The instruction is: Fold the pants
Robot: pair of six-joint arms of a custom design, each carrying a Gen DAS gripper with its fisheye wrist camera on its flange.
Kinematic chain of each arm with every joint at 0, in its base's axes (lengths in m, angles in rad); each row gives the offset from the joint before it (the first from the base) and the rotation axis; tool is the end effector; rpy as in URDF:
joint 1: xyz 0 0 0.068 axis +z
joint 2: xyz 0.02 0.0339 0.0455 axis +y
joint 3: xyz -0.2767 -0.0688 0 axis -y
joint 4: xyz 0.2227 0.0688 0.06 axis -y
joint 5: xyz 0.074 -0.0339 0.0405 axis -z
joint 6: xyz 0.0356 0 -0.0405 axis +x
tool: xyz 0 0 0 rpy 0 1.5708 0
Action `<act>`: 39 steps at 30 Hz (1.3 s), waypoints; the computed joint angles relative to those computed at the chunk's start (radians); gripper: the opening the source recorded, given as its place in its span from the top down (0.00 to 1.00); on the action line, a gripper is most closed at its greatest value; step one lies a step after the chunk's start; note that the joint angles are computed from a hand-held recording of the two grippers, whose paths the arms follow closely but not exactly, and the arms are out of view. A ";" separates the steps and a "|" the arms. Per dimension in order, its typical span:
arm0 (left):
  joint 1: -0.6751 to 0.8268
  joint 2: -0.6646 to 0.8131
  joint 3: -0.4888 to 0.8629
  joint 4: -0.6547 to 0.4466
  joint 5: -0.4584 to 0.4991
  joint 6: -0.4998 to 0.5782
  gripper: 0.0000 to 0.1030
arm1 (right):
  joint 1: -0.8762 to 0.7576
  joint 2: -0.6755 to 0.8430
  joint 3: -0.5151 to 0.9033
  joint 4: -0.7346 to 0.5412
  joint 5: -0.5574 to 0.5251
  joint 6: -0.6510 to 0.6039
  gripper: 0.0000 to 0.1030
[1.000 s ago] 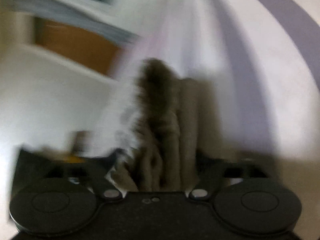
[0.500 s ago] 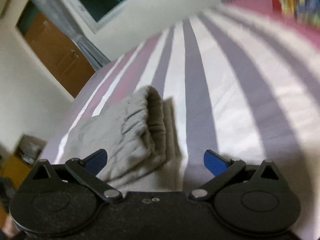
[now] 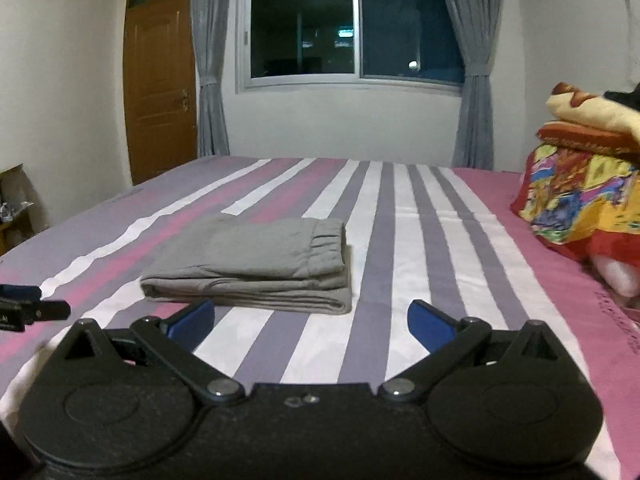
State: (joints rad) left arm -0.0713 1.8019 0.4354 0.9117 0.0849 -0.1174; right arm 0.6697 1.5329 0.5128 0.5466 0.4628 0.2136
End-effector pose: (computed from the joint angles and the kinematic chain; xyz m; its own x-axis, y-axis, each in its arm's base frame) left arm 0.2847 -0.0234 0.1289 -0.4524 -0.0847 -0.8878 0.0946 0.9853 -0.1422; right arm 0.2226 0.1560 0.1834 -0.4011 -0.0756 -0.9129 -0.1626 0.9866 -0.0103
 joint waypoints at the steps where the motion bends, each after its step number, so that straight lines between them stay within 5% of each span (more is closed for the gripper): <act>1: -0.011 -0.053 -0.033 -0.014 -0.015 0.001 0.00 | 0.044 -0.001 0.031 -0.054 0.038 0.032 0.00; 9: -0.153 -0.503 -0.197 -0.258 -0.149 0.003 0.00 | 0.309 -0.176 0.034 -0.333 0.264 0.214 0.00; 17: -0.281 -0.975 -0.232 -0.656 -0.229 -0.078 0.00 | 0.552 -0.262 0.098 -0.587 0.489 0.384 0.00; 24: -0.540 -1.329 -0.174 -1.006 -0.488 -0.118 0.00 | 0.747 -0.267 0.179 -0.798 0.645 0.544 0.00; 29: -0.730 -1.420 -0.134 -1.143 -0.679 -0.155 0.00 | 0.831 -0.231 0.236 -0.945 0.741 0.661 0.00; 39: -0.761 -1.500 -0.106 -1.232 -0.706 -0.176 0.00 | 0.831 -0.201 0.281 -0.956 0.757 0.643 0.00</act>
